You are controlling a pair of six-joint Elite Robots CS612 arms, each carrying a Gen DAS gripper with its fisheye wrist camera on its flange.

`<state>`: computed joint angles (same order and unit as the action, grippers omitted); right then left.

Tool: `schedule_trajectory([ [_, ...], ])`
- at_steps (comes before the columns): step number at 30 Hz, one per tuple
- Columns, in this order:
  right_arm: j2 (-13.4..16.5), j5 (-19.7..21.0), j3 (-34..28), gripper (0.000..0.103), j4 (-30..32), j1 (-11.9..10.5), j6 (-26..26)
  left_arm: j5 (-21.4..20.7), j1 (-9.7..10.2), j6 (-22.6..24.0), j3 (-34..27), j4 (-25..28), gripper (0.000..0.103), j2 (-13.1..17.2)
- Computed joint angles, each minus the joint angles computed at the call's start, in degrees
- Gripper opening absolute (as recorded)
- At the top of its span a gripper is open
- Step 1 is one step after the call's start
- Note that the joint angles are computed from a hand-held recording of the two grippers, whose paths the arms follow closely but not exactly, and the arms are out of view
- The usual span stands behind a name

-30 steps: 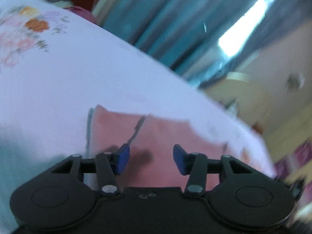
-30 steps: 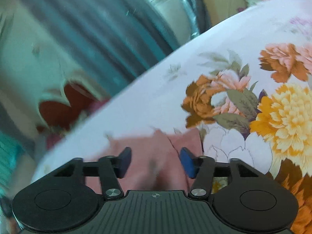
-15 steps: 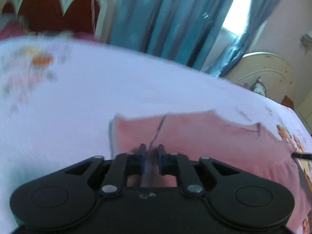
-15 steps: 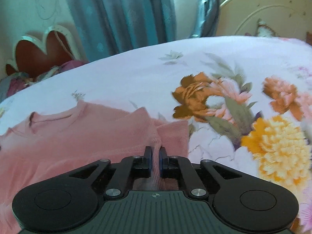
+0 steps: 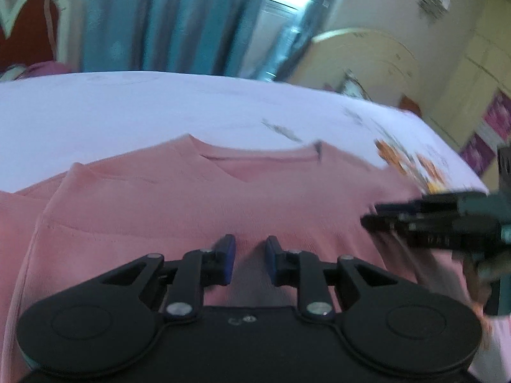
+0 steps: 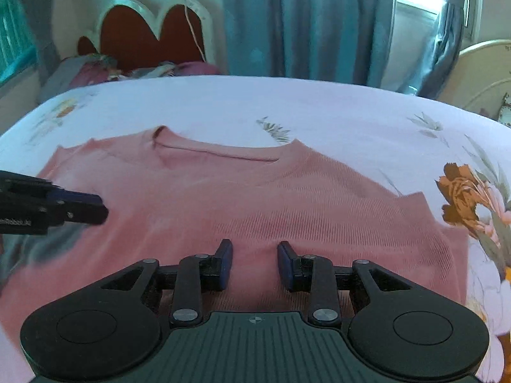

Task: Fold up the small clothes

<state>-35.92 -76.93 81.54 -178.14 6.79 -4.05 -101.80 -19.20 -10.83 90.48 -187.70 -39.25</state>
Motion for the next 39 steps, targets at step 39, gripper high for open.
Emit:
schedule_trajectory([
  [39,-5.0,3.0,13.1,0.056,-12.6,0.1,-4.6,8.3,-7.13,5.5,12.0,-13.1,0.042,-3.7],
])
